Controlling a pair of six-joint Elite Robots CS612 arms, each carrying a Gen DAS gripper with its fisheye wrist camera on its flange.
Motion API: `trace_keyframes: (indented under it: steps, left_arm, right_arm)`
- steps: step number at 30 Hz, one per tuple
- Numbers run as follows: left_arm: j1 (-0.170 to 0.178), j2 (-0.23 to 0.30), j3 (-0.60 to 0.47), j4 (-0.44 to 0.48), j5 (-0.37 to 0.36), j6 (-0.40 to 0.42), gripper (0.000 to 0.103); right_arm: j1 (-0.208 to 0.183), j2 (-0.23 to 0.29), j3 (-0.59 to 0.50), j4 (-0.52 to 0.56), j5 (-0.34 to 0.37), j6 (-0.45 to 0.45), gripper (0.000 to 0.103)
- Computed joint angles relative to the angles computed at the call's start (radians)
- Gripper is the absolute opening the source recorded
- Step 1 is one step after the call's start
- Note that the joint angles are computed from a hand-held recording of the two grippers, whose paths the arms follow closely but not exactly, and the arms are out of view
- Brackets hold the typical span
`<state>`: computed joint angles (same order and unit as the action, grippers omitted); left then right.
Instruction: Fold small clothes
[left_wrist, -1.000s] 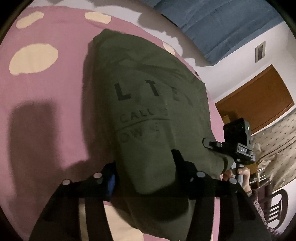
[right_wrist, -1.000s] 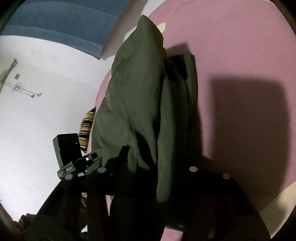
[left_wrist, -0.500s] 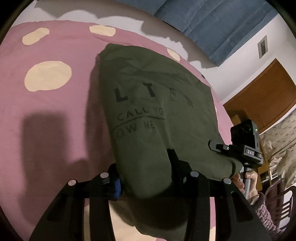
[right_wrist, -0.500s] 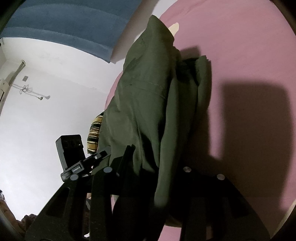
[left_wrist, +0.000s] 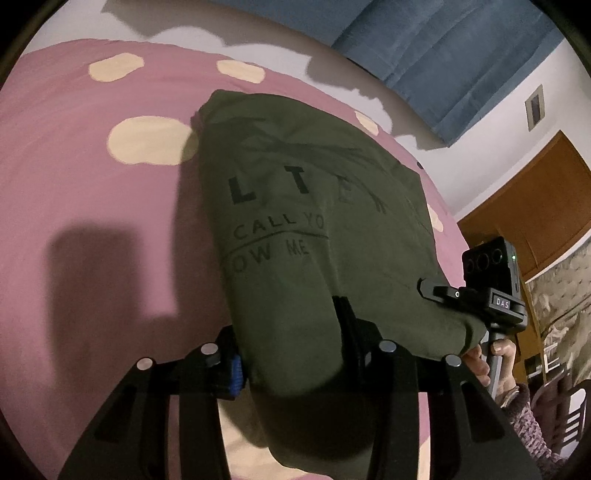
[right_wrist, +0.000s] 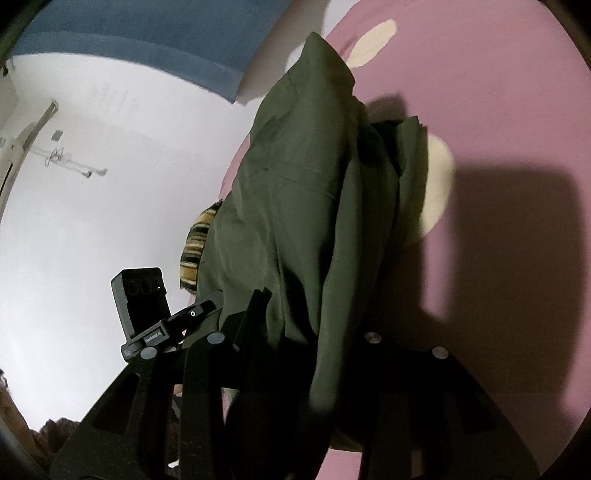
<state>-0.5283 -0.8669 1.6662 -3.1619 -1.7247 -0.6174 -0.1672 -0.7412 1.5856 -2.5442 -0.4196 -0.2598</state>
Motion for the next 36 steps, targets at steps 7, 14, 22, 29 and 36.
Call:
trace_keyframes:
  steps: [7,14,22,29,36]
  left_arm:
    - [0.007,-0.008,0.039,-0.038,-0.015,-0.013,0.044]
    - [0.018,-0.001,0.040,-0.083,-0.055,0.018,0.061]
    - [0.050,-0.012,0.066,-0.197,-0.089,0.106,0.082]
    - [0.136,0.114,-0.120,-0.124,-0.303,-0.070,0.084]
    - [0.167,0.219,-0.300,-0.017,-0.438,-0.158,0.082]
  right_arm:
    - [-0.009,0.005,-0.002,0.080,0.021,-0.080,0.033]
    - [-0.030,0.022,-0.016,0.152,0.081,-0.105,0.058]
    - [-0.060,0.042,-0.028,0.019,0.093,0.003,0.079]
    - [-0.040,0.129,-0.179,-0.043,0.074,0.150,0.083]
    - [-0.018,0.190,-0.311,0.141,0.133,0.073,0.082]
